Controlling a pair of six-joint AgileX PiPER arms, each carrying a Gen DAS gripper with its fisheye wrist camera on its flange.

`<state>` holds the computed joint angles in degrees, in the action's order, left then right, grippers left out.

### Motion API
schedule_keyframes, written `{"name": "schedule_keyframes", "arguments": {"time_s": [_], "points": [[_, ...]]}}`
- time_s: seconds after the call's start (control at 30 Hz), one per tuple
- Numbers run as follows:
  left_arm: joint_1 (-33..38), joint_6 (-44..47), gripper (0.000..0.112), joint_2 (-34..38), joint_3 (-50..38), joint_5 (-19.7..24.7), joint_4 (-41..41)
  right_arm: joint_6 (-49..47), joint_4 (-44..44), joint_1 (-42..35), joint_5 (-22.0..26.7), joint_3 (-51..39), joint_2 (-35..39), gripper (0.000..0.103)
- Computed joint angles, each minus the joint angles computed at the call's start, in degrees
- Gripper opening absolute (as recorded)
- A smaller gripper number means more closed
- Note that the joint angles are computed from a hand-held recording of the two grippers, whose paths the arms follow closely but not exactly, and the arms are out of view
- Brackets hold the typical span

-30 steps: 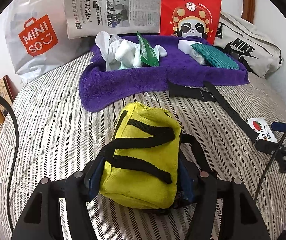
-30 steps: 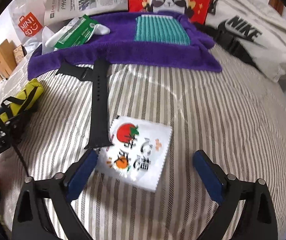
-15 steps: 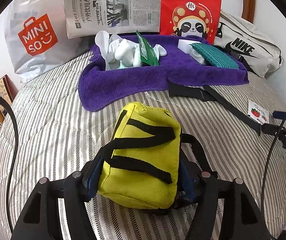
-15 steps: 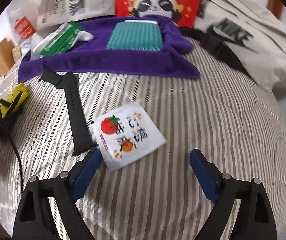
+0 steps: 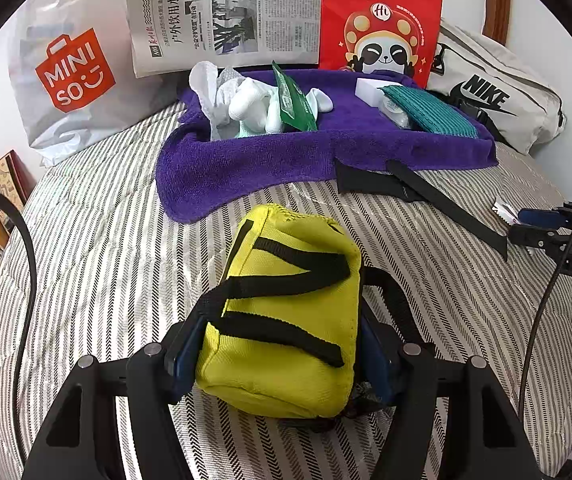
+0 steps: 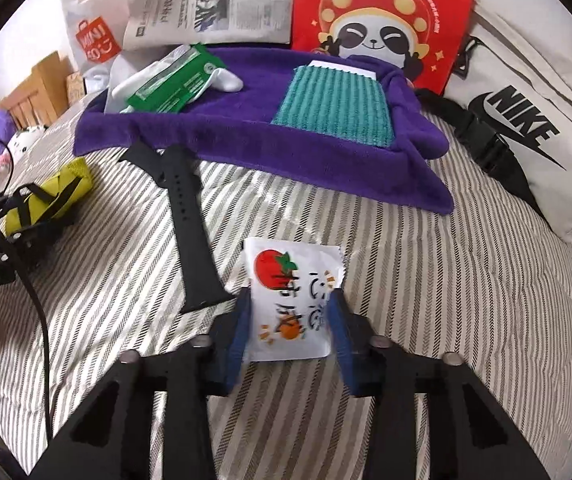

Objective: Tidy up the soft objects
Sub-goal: 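Grasp the white tomato-print packet with the right tool while the left tool holds the yellow bag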

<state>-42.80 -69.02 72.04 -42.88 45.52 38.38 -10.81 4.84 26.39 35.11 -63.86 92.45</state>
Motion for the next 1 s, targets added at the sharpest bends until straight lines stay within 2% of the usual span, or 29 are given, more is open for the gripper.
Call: {"name": "schedule_keyframes", "arguments": {"time_s": [0.07,0.2,0.23,0.3,0.33,0.4,0.5,0.6,0.73,0.9,1.0], "points": [[0.05,0.09,0.065,-0.03,-0.01,0.03,-0.03,-0.92,1.85,-0.48,0.58,-0.10,-0.47,0.026],[0.33,0.56,0.065,-0.15,0.12,-0.45,-0.35,2.69,-1.80,0.57,0.58,-0.77,0.68,0.028],[0.36,0.59,0.065,-0.16,0.16,-0.53,-0.37,2.91,-1.97,0.68,0.81,-1.08,0.87,0.036],[0.36,0.57,0.065,-0.15,0.17,-0.50,-0.34,1.63,-0.40,0.43,0.85,-1.35,1.19,0.043],[0.31,0.52,0.065,-0.16,0.15,-0.48,-0.36,2.16,-1.01,0.67,0.58,-1.28,1.29,0.050],[0.23,0.43,0.065,-0.19,0.21,-0.48,-0.33,6.70,-5.84,1.68,-0.46,-0.79,1.16,0.061],[0.24,0.45,0.065,-0.16,0.17,-0.45,-0.34,9.14,-8.53,1.79,-1.54,-0.38,1.20,0.066],[0.28,0.48,0.065,-0.16,0.18,-0.50,-0.37,12.00,-11.99,2.21,-0.53,-1.00,1.34,0.067],[0.26,0.39,0.065,-0.12,0.16,-0.48,-0.32,16.31,-19.00,3.32,0.35,-0.03,0.56,0.077],[0.24,0.34,0.065,-0.08,0.16,-0.48,-0.31,16.16,-13.14,0.24,2.23,0.24,0.06,0.084],[0.30,0.40,0.066,-0.08,0.13,-0.50,-0.35,17.48,-14.84,-0.33,-1.20,1.80,0.17,0.097]]}}
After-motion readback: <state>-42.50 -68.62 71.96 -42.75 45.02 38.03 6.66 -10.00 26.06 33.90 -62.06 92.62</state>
